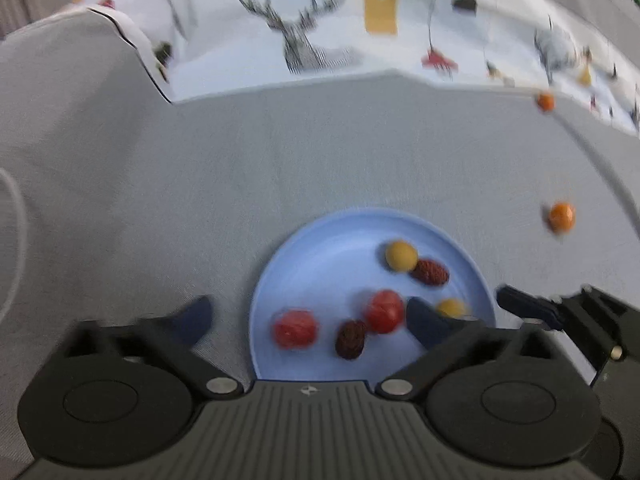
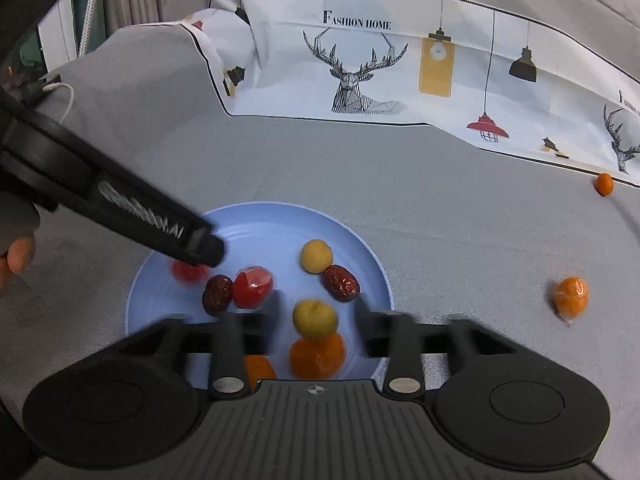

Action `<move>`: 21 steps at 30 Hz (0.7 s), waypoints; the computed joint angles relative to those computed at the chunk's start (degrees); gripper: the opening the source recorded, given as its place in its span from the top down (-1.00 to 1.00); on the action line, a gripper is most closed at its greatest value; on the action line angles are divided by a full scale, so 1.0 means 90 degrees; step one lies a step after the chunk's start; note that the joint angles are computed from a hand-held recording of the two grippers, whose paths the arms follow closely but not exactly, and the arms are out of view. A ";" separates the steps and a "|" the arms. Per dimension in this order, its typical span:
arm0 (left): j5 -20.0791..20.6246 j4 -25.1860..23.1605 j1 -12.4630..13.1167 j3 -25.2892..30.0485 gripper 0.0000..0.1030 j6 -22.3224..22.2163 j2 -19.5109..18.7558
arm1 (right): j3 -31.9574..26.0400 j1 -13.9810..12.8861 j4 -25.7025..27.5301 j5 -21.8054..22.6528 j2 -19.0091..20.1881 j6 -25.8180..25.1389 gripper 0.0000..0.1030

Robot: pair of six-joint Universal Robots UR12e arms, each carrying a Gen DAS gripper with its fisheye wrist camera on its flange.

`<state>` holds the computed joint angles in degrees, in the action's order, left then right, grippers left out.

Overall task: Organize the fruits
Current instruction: 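Lift both tools away from the plate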

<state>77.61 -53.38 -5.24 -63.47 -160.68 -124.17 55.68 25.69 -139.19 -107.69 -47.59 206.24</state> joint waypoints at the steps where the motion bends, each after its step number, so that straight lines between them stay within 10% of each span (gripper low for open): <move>1: -0.0031 0.0017 0.0018 -0.0038 -0.99 -0.0009 0.0045 | 0.0032 0.0013 -0.0021 -0.0006 -0.0037 0.0005 -0.40; 9: -0.0057 -0.0062 0.0225 -0.0708 -0.99 -0.0078 0.0802 | 0.0824 0.0228 -0.0154 0.0073 -0.0806 0.0653 -0.93; 21: -0.0187 0.0601 0.0397 -0.1861 -0.99 0.0021 0.1947 | 0.1603 0.0750 -0.0734 -0.0985 -0.1561 0.0919 -0.99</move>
